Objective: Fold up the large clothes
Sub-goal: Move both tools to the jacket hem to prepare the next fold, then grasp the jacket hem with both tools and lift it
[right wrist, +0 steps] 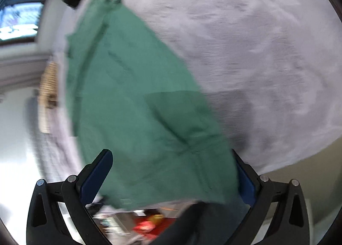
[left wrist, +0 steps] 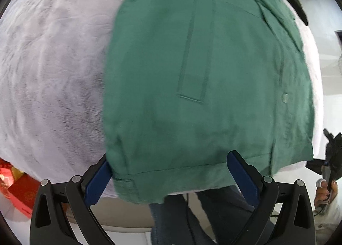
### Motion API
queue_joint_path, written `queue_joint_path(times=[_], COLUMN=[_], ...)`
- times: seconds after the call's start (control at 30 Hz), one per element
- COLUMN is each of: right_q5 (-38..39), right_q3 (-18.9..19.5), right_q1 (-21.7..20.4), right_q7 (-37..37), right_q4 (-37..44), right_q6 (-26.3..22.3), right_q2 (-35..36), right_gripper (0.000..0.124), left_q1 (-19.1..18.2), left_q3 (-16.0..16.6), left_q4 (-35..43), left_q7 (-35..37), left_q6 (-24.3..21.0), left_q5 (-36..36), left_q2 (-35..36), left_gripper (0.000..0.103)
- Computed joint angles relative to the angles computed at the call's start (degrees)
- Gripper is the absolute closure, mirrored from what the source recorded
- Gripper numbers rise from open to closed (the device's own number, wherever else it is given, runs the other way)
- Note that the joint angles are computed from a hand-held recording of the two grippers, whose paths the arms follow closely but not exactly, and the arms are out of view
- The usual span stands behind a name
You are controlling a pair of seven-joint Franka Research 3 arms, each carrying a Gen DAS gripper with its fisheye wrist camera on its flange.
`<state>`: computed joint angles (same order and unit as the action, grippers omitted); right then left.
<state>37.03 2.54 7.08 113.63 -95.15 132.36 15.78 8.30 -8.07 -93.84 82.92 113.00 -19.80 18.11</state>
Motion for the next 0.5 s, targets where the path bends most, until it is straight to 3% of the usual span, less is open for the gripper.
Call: queue_joint_path(times=[0.1, 0.33, 0.37, 0.4, 0.47, 0.5], right_q5=[7.1, -1.9, -2.3, -2.8, -5.5, -7.8], right_q3=[1.4, 0.1, 0.0, 0.0, -0.4, -0.8], right_q1=[-1.2, 1.1, 1.2, 1.5, 2.2, 2.7], right_q7=[-5.1, 0.3, 0.9, 1.9, 4.9, 6.4], right_q4=[-1.0, 2.1, 2.1, 2.1, 3.5, 4.4], right_q6=[1.9, -4.6, -4.6, -4.5, -6.6, -8.1], right_q2=[-0.4, 1.9, 2.0, 2.1, 2.8, 3.2], right_gripper=[0.021, 0.022, 0.024, 0.031, 0.067, 0.095], left_q1=[-0.4, -2.1, -2.3, -2.4, -2.0, -1.5], left_q3=[-0.3, -1.0, -1.0, -0.9, -1.0, -1.2], left_q4=[-0.3, 2.4, 2.2, 1.6, 0.3, -0.4], left_q7=[0.4, -0.5, -0.8, -1.0, -0.1, 0.9], left_q6=[0.5, 0.9, 1.4, 1.9, 3.0, 3.3], left_q5=[0.4, 2.4, 2.8, 3.4, 3.1, 2.0], left_q2=[-0.1, 3.1, 2.9, 2.5, 1.2, 0.5], left_gripper=[0.001, 0.001, 0.008, 0.014, 0.042, 0.051])
